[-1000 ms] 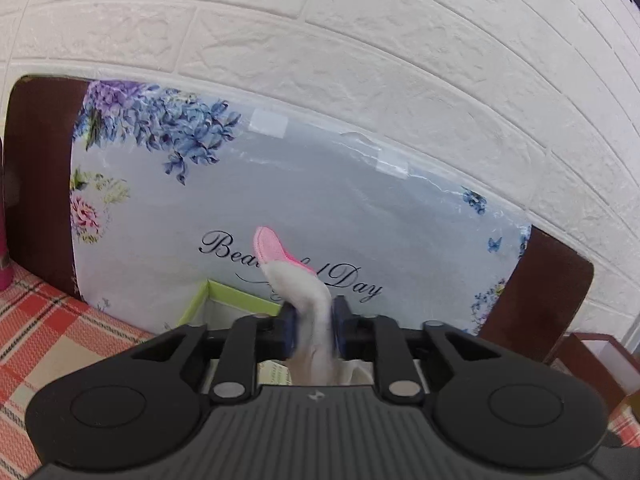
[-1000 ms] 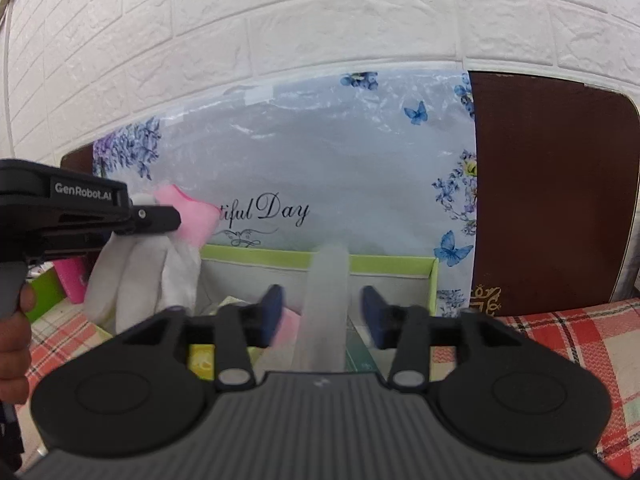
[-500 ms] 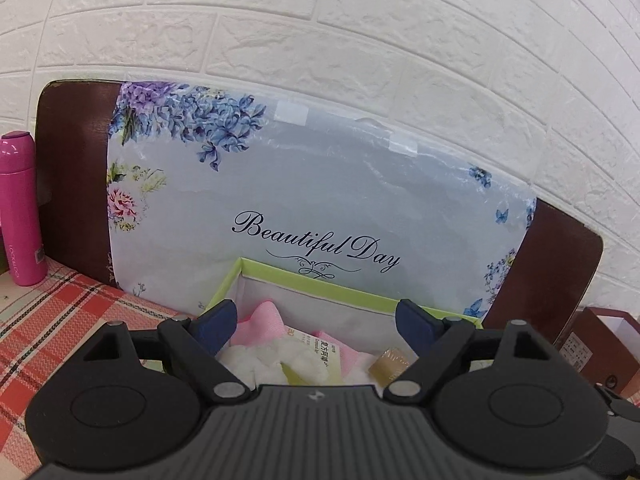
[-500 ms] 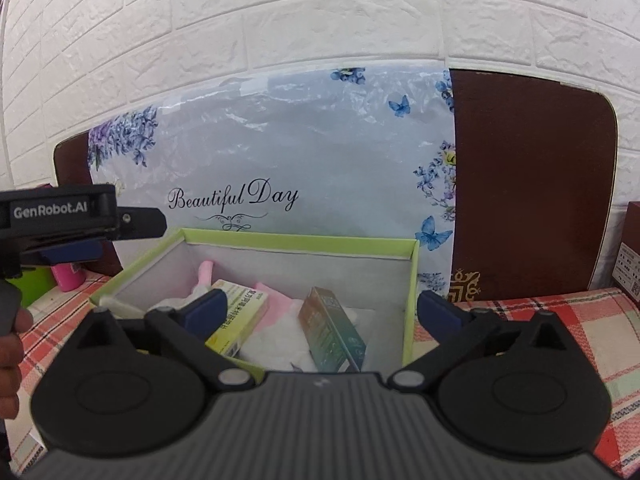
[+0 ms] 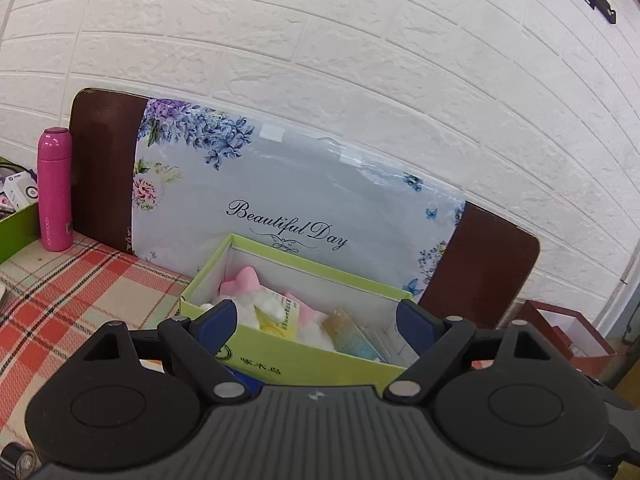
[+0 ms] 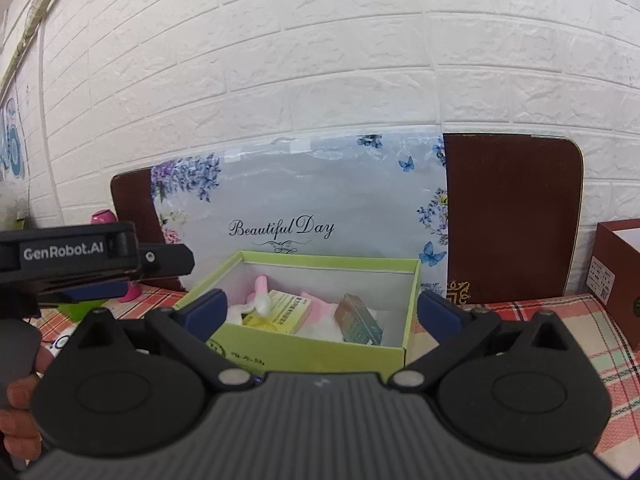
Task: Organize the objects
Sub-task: 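Withdraw both tools toward the toothpick bag and green packet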
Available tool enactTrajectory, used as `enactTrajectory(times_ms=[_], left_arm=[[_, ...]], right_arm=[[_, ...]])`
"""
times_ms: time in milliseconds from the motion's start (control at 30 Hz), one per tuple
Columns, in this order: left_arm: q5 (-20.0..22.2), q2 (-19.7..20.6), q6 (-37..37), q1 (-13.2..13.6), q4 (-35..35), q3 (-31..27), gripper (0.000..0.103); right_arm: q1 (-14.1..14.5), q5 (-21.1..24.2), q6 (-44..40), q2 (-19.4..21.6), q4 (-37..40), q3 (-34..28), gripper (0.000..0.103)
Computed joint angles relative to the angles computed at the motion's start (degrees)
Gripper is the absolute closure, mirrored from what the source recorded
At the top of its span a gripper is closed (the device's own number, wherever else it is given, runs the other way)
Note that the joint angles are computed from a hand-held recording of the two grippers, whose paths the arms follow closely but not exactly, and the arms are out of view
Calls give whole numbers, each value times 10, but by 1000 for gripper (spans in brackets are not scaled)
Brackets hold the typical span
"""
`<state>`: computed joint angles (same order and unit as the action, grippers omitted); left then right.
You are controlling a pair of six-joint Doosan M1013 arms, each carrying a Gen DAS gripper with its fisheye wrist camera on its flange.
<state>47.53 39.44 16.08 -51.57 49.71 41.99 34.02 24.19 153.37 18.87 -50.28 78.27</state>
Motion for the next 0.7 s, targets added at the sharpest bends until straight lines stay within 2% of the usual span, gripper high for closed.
enactTrajectory(times_ms=[200,433,700], left_arm=[[-9,-36,-44,-20,27,67,13],[-14,-68,-108,-30,34,140,13],[26,-76,-121,-23,-2,181,13]], right_arm=[[18,1,-18,-34,16,41,0],[29,1,7,-55,10,87,0],[28,-10,-103,-38,113,92,0]])
